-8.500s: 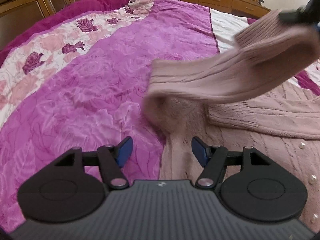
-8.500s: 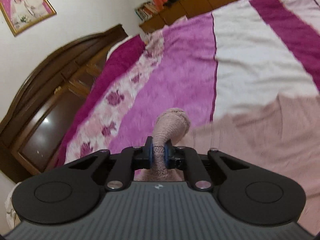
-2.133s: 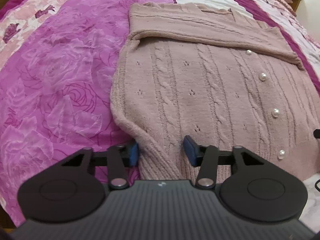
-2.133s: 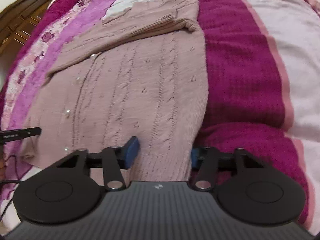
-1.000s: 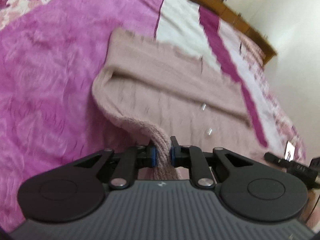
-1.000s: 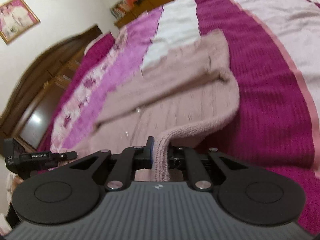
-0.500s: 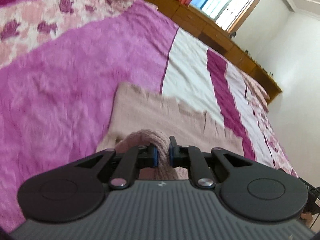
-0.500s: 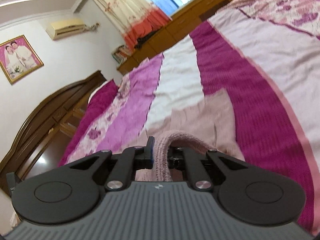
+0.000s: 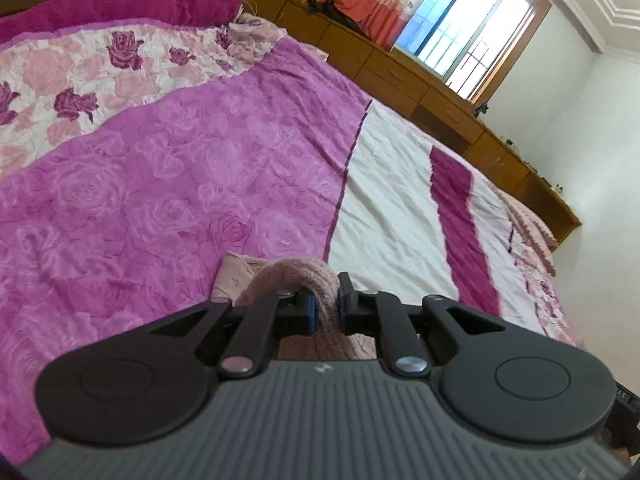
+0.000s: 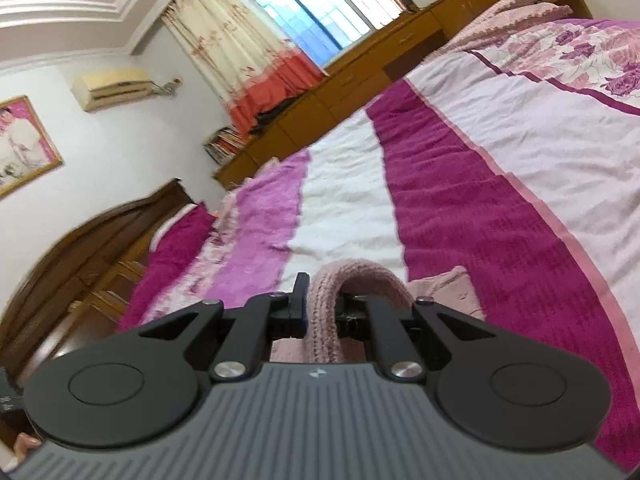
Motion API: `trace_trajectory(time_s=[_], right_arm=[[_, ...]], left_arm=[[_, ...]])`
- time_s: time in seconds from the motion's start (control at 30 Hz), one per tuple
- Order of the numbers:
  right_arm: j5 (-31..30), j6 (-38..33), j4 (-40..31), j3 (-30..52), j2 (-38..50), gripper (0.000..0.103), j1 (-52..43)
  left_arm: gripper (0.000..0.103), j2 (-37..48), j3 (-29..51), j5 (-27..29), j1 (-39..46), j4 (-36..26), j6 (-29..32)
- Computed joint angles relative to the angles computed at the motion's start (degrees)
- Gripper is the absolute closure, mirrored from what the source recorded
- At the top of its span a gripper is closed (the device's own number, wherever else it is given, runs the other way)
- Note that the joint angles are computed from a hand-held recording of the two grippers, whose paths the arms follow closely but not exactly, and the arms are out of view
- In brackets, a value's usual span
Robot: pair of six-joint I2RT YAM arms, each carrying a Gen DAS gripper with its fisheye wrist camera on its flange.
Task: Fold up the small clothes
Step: 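Lift the hem with both tools and carry it toward the collar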
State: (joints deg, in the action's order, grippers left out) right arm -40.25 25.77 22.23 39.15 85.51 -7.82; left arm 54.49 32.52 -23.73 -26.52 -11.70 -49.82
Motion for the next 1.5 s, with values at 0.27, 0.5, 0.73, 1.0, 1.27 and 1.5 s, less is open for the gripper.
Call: trace_trajectory(time_s=[0.27,0.5,0.73,1.0,1.27,1.5], right_arm=[[10.0,-0.4,3.8,7.9,18.1,0.095,6.1],[14.7,-1.5,5.6,10.4,28.2,0.094,6.6],[10.3,-0.5,7.2,9.1,28.9,0.083,4.3],[6.1,-5.8,0.9,4.0,19.2,0.067,0.5],[3.3,-12.5,-6.0,2.8,15.7,0.065,0.1],[4.2,-12.9,-6.3,3.4,16.5,0.068,1.4]], left_arm=[[0.091,17.6,-1.8,3.4,7.2,12.9,5.5],[0.088,26.9,-5.0,8.2,11.9,20.4,5.0],[0.084,26.3,-4.0,6.0,10.0,17.6,5.7],[0.072,15.9,-7.5,6.6,9.6,11.9,3.4],[0.063,11.5,-9.3,8.5,6.6,9.7,3.1],[0.070,15.6,-8.3,10.6,5.0,13.2,5.7]])
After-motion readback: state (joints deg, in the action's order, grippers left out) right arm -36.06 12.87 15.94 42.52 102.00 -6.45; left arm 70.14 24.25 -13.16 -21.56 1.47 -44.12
